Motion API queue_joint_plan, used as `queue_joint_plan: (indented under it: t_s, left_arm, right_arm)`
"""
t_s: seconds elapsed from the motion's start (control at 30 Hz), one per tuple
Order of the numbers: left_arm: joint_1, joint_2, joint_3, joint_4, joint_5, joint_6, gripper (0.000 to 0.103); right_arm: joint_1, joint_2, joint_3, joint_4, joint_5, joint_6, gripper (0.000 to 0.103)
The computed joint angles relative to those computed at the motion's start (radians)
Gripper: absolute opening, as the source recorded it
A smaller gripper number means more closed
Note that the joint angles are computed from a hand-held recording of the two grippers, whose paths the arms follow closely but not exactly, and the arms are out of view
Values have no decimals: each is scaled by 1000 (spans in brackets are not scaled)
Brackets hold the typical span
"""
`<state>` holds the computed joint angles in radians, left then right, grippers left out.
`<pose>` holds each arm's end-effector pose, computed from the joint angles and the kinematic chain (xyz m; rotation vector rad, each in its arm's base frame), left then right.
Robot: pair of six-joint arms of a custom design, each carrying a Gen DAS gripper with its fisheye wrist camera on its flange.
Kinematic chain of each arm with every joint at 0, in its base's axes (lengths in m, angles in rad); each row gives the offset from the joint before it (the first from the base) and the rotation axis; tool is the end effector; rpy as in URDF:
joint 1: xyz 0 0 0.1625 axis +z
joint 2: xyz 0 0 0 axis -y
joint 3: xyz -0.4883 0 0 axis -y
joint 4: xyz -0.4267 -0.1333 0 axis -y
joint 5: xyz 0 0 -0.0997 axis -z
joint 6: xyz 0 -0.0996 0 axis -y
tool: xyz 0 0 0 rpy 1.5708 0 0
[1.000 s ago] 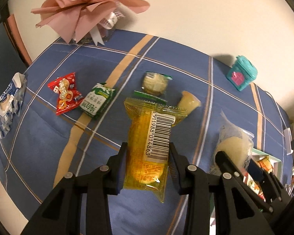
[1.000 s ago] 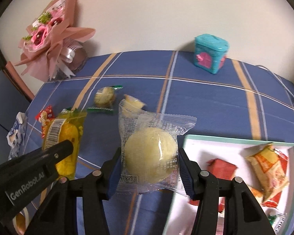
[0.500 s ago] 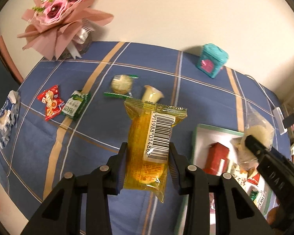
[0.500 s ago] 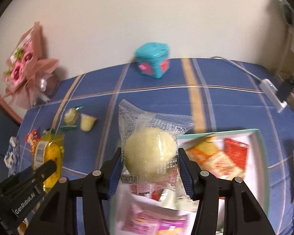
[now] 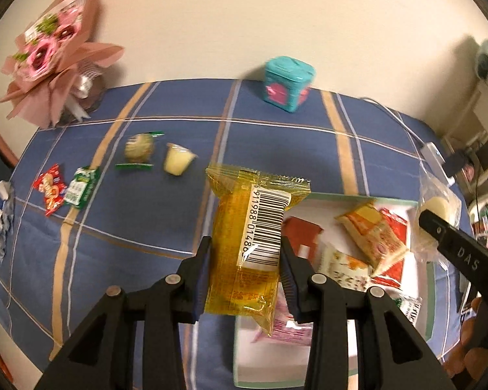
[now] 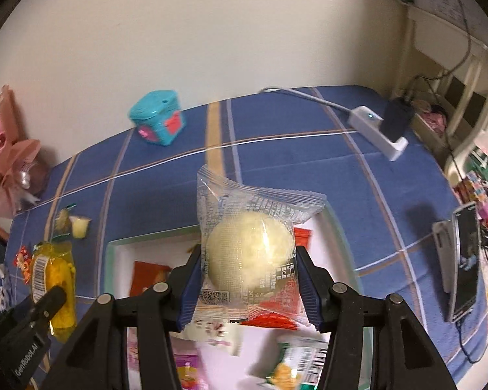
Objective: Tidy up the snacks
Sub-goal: 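Carry both packs into the white tray and open both tools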
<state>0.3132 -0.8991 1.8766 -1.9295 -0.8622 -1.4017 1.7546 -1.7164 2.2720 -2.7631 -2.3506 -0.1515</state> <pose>-0.4905 -0.3671 0.0715 0.1060 2.3208 -0.6526 0.1379 -0.3954 0.4229 0.0756 -2.2881 0.7626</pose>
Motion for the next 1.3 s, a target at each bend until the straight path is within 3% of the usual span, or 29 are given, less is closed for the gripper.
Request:
queue_joint_plan:
  t_s: [0.43,1.03,1.3]
  left_arm:
    - [-11,88,-66,-12,-25,98,41]
    - [27,155,-73,-72,-96,172,41]
    - [24,166,-72,-76,-84,199,41]
  right_arm:
    - [-74,-57,-12,39,11,-11,56]
    - [-169,-35,15,103,41,3,56]
    - [-184,-26,17,118,35,11,58]
